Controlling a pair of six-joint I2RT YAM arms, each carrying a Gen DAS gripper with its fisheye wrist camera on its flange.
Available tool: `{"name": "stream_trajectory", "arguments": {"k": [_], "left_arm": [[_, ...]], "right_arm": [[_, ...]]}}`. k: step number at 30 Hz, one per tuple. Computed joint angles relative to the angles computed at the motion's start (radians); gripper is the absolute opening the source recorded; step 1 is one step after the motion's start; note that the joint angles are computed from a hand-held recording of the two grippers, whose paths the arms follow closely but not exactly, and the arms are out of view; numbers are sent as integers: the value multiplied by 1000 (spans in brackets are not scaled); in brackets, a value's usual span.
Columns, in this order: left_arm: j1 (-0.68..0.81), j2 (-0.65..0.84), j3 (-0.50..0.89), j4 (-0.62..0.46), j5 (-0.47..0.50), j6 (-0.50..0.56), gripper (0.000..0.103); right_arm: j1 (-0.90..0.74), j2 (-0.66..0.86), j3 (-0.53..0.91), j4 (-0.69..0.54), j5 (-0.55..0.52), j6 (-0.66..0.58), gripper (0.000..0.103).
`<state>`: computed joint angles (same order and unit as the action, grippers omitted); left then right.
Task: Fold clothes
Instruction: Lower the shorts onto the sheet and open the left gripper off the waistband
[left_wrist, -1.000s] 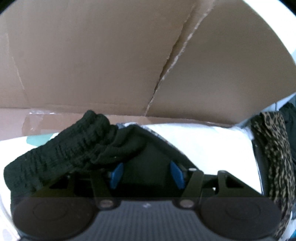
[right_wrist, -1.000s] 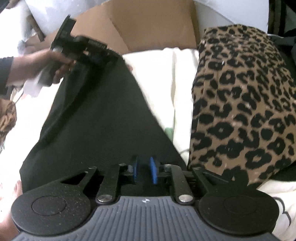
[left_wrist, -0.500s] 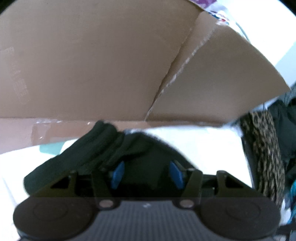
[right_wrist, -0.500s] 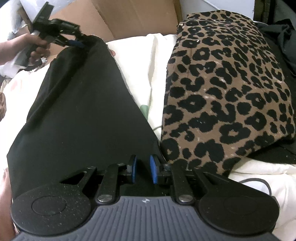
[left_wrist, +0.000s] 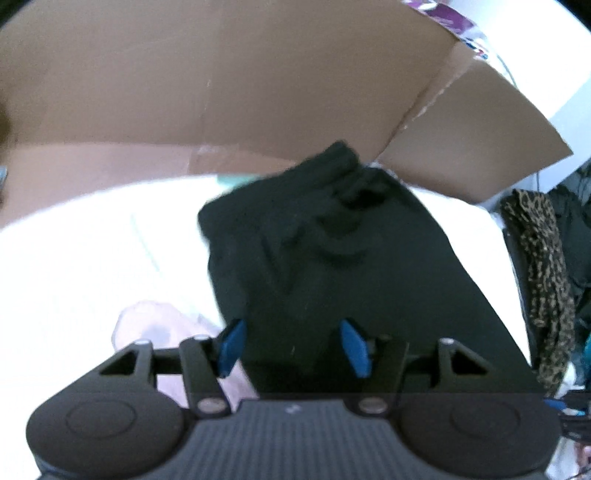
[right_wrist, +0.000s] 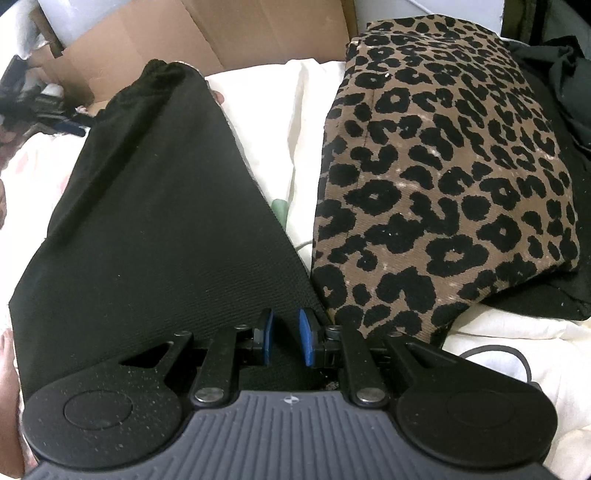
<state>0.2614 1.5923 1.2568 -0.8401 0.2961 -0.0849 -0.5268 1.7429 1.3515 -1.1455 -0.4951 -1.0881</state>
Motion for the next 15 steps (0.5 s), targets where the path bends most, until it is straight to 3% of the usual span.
{"name": "stream_trajectory", "arguments": {"k": [4, 9, 11, 12, 13, 15], "left_arm": [[122, -84, -72, -62, 77, 86, 63], [106, -111, -223, 66, 132, 3, 62], [104, -120, -270, 116, 193, -23, 45], [102, -128, -288, 136, 207, -33, 28], [98, -139, -304, 153, 209, -42, 18], [90, -161, -335, 185, 212, -59, 13]], "right_arm": [[6, -12, -16, 14, 10, 8, 21], [16, -10, -17, 19, 23, 14, 21], [17, -7, -17, 20, 24, 23, 21], [18, -6, -17, 21, 25, 25, 21], [16, -7, -18, 21, 26, 24, 21], [14, -6, -19, 21, 27, 19, 21]]}}
